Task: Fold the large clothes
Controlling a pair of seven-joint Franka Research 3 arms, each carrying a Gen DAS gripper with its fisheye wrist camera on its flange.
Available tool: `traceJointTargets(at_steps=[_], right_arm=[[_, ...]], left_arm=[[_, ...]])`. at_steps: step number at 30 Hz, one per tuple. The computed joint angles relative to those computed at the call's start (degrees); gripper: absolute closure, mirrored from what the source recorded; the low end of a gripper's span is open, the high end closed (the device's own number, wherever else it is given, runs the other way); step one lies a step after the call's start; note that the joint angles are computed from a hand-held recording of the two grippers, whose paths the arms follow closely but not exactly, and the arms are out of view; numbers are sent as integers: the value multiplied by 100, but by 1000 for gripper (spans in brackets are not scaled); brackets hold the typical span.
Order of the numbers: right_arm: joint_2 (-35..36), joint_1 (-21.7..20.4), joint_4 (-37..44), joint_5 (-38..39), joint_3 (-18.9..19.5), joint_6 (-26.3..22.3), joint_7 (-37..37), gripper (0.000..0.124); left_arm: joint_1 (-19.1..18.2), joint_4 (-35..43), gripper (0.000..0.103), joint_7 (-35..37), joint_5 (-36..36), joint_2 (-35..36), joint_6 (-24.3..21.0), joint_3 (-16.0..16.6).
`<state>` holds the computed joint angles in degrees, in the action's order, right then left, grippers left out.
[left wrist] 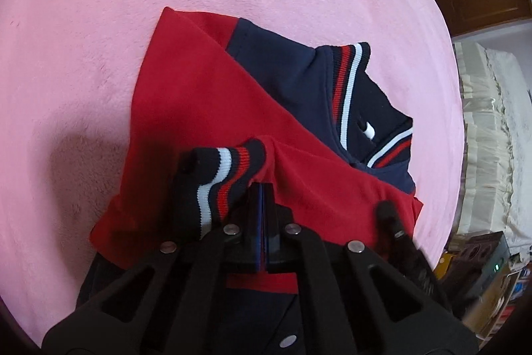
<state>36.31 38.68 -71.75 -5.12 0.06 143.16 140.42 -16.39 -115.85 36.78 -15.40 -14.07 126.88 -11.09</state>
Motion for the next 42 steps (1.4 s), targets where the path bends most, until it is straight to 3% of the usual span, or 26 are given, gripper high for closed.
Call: traceJointTargets(at_steps=[3,5,9,11,13,15,17,18,20,24,26,28,31,34,37,39,42], right_arm=[[-380,174,-570,-820,-561,-364,479,124],[-573,-92,-920,-718,-378,-51,392,124],[-409,176,-358,-1481,-534,-751,564,124],[-472,-16,-456,-1219,-252,-331,532,124],[-556,-466,-854,-237,381,693,105,124],[-479,-741,-959,668,917,1055,-496,124],[-302,-732,-810,1024,1079,910,-853,124],[-245,-641,-724,1039,1003,719,-913,124],[-278,-467,-812,1046,808,428,-975,124],[-754,-502,-1764,1226,571,1056,-1292,124],[-1159,-181,-2280,510,-22,1059,-555,124],[-1427,-7,-2513,-34,-406,623,-22,124],[-1595,255,-2416,-983,-810,-555,935,124],[-2018,47,-2944,-1211,-683,-146,1474,124],[-2177,-119,-3141,-1329,-394,772,1509,124],[-1978,-581,-2993,-397,257,1290,514,124],[-1381,-886,-2368,873,929,1270,-621,124]], left_arm=[[-4,224,103,107,209,138,-197,-44],[9,440,103,102,388,321,-327,-98],[18,853,103,-125,790,510,-701,-221],[-41,1316,103,-132,1193,708,-1059,-350],[-113,1596,103,7,1242,843,-1238,-391],[-175,1683,103,133,933,913,-1170,-387],[-223,1781,103,83,833,1045,-1263,-420],[-243,1922,103,-4,948,1177,-1509,-450],[-234,1872,103,-107,1022,1190,-1511,-436],[-157,1663,103,-202,1078,1037,-1287,-364],[-128,1534,103,10,850,970,-1122,-313],[-126,1629,103,187,803,1053,-1134,-316],[-149,1960,103,186,1042,1239,-1396,-378],[-212,2308,103,11,1221,1388,-1682,-448],[-313,2640,103,-25,1322,1517,-1750,-522],[-383,2749,103,-8,1158,1611,-1654,-569],[-458,2721,103,13,985,1665,-1588,-607]])
